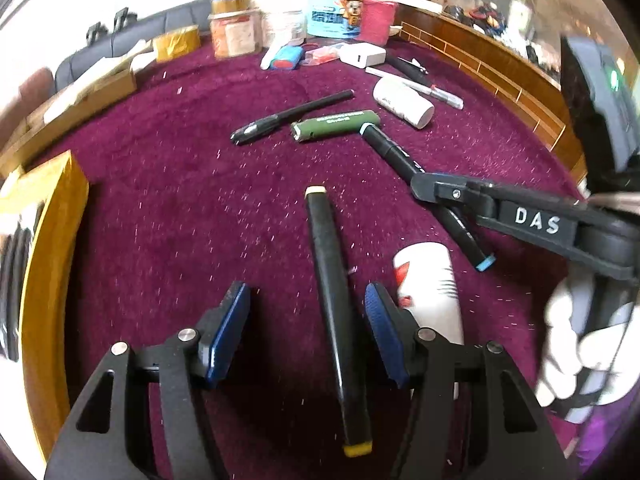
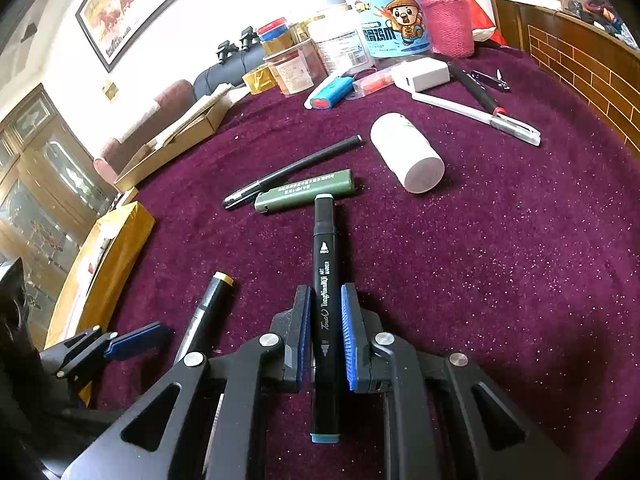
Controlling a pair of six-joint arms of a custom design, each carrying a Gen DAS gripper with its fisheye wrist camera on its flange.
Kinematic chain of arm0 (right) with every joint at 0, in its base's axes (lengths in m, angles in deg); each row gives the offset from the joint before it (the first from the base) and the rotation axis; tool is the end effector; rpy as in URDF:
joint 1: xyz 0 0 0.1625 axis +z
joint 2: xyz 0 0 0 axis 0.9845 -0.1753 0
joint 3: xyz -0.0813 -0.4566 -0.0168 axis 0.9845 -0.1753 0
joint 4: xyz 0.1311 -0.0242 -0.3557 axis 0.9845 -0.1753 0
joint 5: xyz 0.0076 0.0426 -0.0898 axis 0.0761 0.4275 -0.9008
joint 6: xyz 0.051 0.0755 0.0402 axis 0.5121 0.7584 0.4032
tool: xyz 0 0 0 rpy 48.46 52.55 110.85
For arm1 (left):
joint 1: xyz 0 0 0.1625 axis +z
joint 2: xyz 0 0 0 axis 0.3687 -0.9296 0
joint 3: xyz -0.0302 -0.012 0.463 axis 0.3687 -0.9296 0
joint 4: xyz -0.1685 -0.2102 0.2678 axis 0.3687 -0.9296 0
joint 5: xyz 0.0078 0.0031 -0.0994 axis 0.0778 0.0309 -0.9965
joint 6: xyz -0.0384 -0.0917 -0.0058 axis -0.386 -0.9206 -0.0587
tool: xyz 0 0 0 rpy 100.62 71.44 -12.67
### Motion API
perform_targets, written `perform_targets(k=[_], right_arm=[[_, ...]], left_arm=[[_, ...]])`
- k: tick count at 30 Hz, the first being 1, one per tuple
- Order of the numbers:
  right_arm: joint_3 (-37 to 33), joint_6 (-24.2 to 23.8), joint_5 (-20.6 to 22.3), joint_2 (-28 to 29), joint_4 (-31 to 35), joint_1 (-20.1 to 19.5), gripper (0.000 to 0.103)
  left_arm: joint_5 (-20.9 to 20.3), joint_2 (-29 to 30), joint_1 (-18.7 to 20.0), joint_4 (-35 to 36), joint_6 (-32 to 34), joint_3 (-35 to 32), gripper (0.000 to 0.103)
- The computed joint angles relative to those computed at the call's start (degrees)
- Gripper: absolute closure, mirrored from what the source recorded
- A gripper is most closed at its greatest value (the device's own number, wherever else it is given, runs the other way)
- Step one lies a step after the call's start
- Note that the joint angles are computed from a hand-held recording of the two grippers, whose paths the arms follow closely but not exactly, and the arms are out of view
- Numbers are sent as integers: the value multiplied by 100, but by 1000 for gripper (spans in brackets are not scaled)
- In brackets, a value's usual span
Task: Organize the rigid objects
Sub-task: 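Grasp a yellow-capped black marker with the left tool, then carry both markers to the tray and release them with both tools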
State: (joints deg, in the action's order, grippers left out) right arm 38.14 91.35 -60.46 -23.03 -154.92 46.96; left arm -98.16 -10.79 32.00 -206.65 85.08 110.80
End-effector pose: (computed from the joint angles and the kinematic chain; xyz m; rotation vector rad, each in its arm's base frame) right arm 0.3353 -0.3287 -0.0455 0.1652 -2.5984 0.9253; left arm -0.0126 -0.3413 0.2881 0.9169 2.3647 -0.4461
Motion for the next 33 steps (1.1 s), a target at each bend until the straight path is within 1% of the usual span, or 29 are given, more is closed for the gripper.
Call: perform_targets(k=[1,2,3,4,7,12,14,17,19,20,21,23,26,29,32,33], right_arm=[[3,-3,6,-1,-9,-4,90],[7,-7,19,2,-31,-9,90],[15,-15,37,6,-60,-20,90],[24,-22,52,10,-87,-28,90],[31,-33,64,13,-115,-38,90],[-29,-1,-16,4,30,-7,90],[-173,36,-249,-9,395,82,90],[-513,103,-774,12,1191,261,90],[-637,169,-930,-1,1538,303,90],[-653,228,-921,-33,1643,296,90],[-627,302,-825,-82,1648,269,90],[-534,405,-639,-154,1474,257,90],[-428,539,-407,-278,1185,337,90],[-483,541,-223,-380,1095,495,90],[-686,554,98,-410,1196,608,90],[-774,556,214,-396,1256,641,90]], left_arm=[[-1,26,-30,-124,82,53,47],[-120,-5,-25,-107,168,49,66],[-208,-50,-21,-50,212,33,89],[-263,-94,-25,41,216,14,91],[-716,-378,188,436,185,-147,91],[-1310,-810,537,914,36,-425,91],[-1575,-997,680,1107,-26,-549,91],[-2015,-1306,931,1377,-74,-783,91],[-2355,-1513,1177,1587,-64,-1013,91],[-2442,-1560,1266,1631,-50,-1093,91],[-2563,-1644,1413,1718,-17,-1225,91],[-2755,-1784,1717,1861,65,-1475,91],[-2971,-1866,2335,1923,294,-1901,91],[-2947,-1804,2943,1785,546,-2275,91],[-2803,-1511,3558,1660,642,-2688,91],[-2759,-1419,3702,1644,656,-2797,91]])
